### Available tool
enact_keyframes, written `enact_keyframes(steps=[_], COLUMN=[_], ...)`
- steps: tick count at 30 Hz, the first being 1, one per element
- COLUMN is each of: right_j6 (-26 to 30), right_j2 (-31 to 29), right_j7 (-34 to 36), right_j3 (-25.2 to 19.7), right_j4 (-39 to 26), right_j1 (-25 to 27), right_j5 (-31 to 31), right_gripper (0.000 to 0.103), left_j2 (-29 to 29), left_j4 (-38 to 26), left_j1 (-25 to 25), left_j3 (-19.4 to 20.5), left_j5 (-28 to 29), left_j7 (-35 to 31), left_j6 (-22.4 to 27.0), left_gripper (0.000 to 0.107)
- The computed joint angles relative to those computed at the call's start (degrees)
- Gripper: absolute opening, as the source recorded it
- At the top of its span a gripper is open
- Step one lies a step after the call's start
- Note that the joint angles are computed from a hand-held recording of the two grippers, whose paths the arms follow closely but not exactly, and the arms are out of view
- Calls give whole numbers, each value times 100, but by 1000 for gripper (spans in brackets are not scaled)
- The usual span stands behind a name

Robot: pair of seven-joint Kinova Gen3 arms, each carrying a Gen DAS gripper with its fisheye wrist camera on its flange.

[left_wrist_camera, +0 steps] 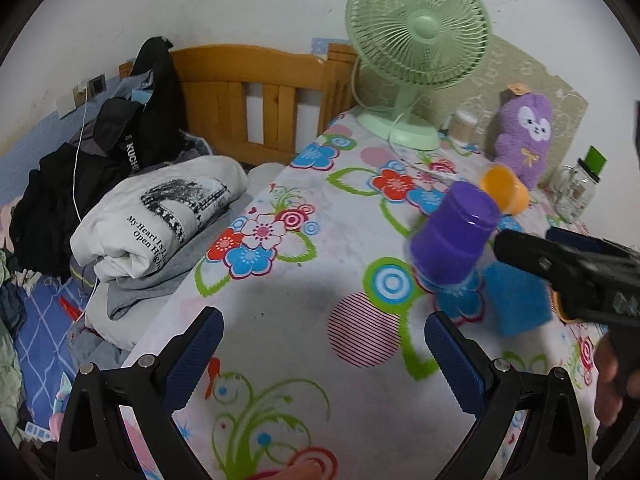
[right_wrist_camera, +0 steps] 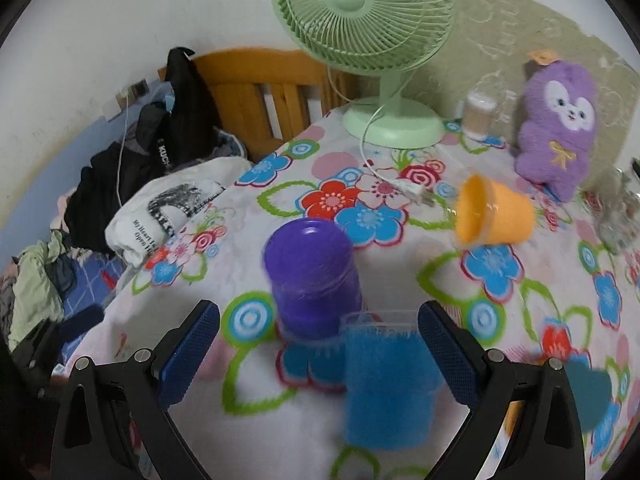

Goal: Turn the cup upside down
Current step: 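Move the right gripper to the purple cup and grasp it, then lift the purple cup with the right gripper and rotate it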

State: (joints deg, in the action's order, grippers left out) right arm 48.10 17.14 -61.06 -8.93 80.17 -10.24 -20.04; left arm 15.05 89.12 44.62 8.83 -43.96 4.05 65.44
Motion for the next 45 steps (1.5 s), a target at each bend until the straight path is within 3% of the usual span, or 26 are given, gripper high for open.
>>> enact_keyframes(steps=[3,8,10,14,19,28,32,38,45], right_j6=[-140,429,485,806,828,-80,-156,-969,-1819], right_j2=[249,602,656,825,804,-327,-853,-1843,-2116], right_j7=[-219,-229,-134,-78,-26,537,714,897,1227], right_j3=[-383,12,-61,19,-48,-184,-81,177,591], right_j4=[-222,-876,-952,-1280,-1315,-39,574,1893,2786], right_j1=[63,-370,-333,-566,-475,-154,-117,-253,-367], right_j5=[378,442,429,810,659,59,-132,-170,-785], right_gripper=[100,100,94,57,57,57,57,57,57], left_j2=[29,112,134,151,134,-38,-104,-183,-119], left_j4=[7,-64,-70,-94,-81,49,115,329,261], left_j1=[-130,-247,-284,-298,-280,-163,-11,324,728], left_j3=[-27,-92,-120,-146,-173,-80,44,267,412], left_j5=[131,265,292,356,379,306,237,211,151], left_j7=[-106,-353,-413,-502,-495,-230,-46,444,760], left_j6=[-58,-90,-140,-177,-204,-174,-122,-216,-9], left_gripper=[102,102,102,102,102,102,102,102,102])
